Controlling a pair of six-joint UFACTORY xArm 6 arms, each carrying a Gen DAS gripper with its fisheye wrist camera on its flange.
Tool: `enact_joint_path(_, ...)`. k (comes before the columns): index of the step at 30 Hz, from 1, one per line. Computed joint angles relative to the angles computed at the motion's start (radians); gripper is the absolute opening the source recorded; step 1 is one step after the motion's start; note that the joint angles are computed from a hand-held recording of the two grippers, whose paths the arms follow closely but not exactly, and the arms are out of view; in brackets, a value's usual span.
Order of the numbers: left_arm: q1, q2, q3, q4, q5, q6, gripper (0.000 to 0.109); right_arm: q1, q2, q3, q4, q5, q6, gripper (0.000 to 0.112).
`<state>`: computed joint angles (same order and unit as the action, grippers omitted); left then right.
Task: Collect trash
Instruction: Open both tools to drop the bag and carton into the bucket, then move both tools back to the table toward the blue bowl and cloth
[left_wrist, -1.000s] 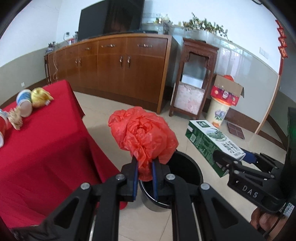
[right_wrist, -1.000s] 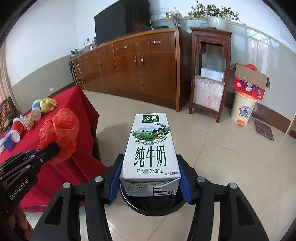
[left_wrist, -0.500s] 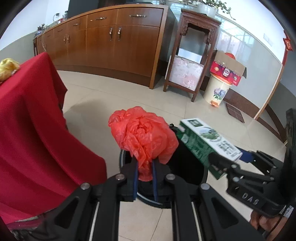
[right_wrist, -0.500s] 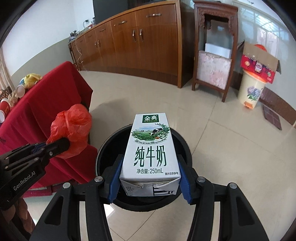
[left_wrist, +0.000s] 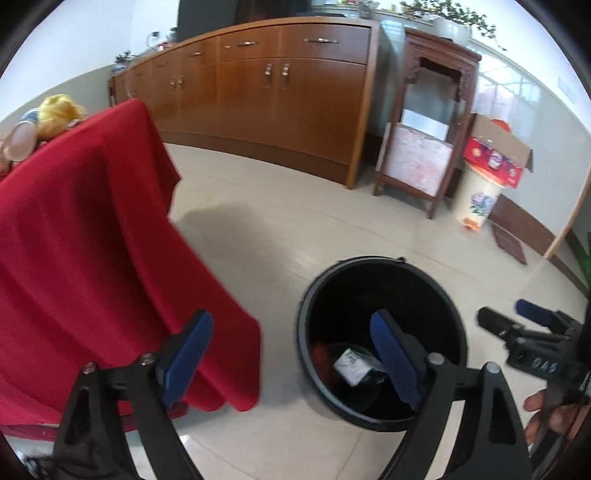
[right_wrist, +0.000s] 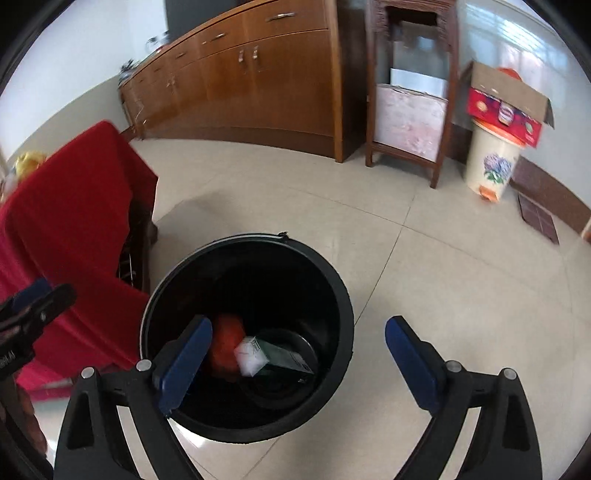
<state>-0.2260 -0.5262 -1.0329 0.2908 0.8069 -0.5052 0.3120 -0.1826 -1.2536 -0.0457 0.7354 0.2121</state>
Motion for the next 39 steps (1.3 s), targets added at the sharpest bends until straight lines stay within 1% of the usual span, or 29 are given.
enact_joint_path(4,-0.008,-0.039,0.006,0.043,0.031,-0.025,0.093,0.026,-0.005,-0.014,-0.031,-0.006,0.02,0.103)
enact_joint_path(9,-0.005,-0.047,-0.016,0.062,0.043,-0.016,0.095,0.055,-0.007,-0.036,-0.053,0.001,0.041,0.103)
enact_joint_path(12,-0.003,-0.058,-0.029,0.073,0.067,-0.021,0.098,0.077,-0.016,-0.046,-0.062,0.015,0.058,0.103)
enact_joint_path(20,0.009,-0.122,-0.035,0.101,0.135,-0.03,0.099,0.149,-0.037,-0.074,-0.097,0.026,0.09,0.103)
enact_joint_path(23,0.022,-0.149,-0.033,0.105,0.145,-0.024,0.099,0.182,-0.035,-0.091,-0.113,0.026,0.101,0.103)
enact_joint_path(29,0.076,-0.196,-0.041,0.091,0.17,0.001,0.099,0.247,-0.021,-0.147,-0.121,0.039,0.112,0.103)
enact_joint_path(33,0.119,-0.236,-0.043,0.088,0.181,0.024,0.099,0.303,-0.003,-0.213,-0.132,0.051,0.124,0.103)
enact_joint_path(36,0.171,-0.271,-0.048,0.079,0.199,0.045,0.099,0.343,0.021,-0.269,-0.127,0.064,0.116,0.103)
enact_joint_path(39,0.258,-0.322,-0.038,0.038,0.184,0.077,0.1,0.385,0.049,-0.328,-0.108,0.074,0.089,0.103)
